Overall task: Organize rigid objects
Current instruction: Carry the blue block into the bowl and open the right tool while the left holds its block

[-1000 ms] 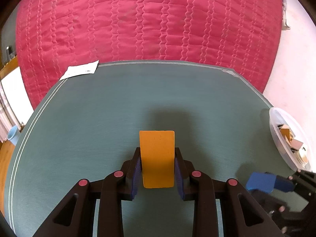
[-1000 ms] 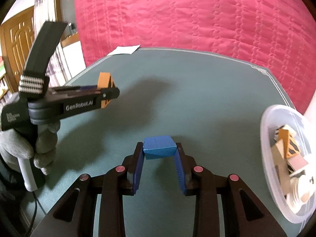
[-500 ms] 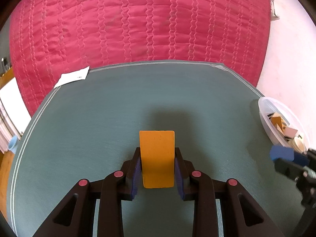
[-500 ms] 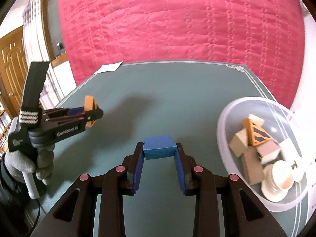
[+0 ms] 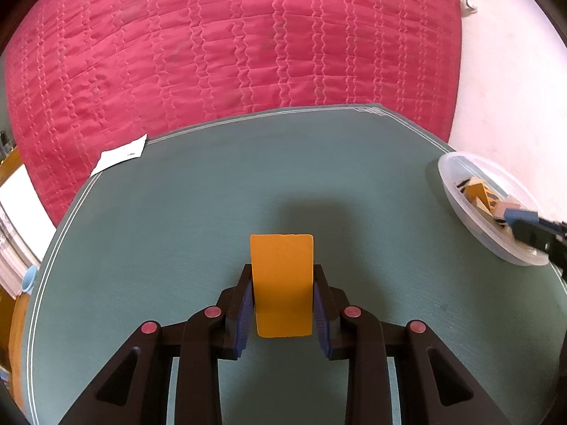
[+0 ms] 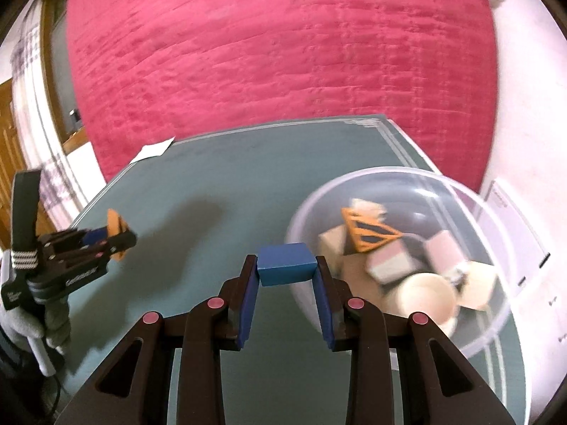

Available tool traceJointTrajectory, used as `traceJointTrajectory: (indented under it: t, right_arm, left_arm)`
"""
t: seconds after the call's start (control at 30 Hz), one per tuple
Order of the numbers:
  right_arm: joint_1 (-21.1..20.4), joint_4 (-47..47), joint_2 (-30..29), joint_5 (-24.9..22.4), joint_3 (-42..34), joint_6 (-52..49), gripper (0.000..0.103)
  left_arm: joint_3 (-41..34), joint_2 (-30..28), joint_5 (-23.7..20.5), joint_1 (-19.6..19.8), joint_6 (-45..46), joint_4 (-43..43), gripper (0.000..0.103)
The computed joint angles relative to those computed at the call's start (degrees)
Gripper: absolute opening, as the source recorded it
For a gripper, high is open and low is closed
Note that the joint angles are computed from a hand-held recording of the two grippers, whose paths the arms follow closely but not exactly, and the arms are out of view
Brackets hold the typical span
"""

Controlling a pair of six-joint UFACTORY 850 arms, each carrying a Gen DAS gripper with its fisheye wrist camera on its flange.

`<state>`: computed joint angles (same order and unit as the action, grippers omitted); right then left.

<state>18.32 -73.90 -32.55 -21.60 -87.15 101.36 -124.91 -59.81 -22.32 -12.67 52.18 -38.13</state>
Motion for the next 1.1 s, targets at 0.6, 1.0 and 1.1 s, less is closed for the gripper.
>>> traceJointTrajectory:
  t: [0.6,1.0,1.1]
  right_arm:
    - [-5.08,-7.76,5.74,-4.09,9.08,15.94,0.032]
    - [-6.3,-8.74,5.74,-4.31,10.14,18.83,0.032]
    - [-6.32,-9.16,5.79,-5.42,10.32,19.89,0.033]
  left_arm:
    - [4.6,3.01,-1.12,-2.64,5.27,-2.36,0.032]
    - [5.61,3.84,-1.77,-4.11,7.74,-3.06,0.032]
    - [6.09,4.15,-1.64,-4.53,8.47,-3.23,0.032]
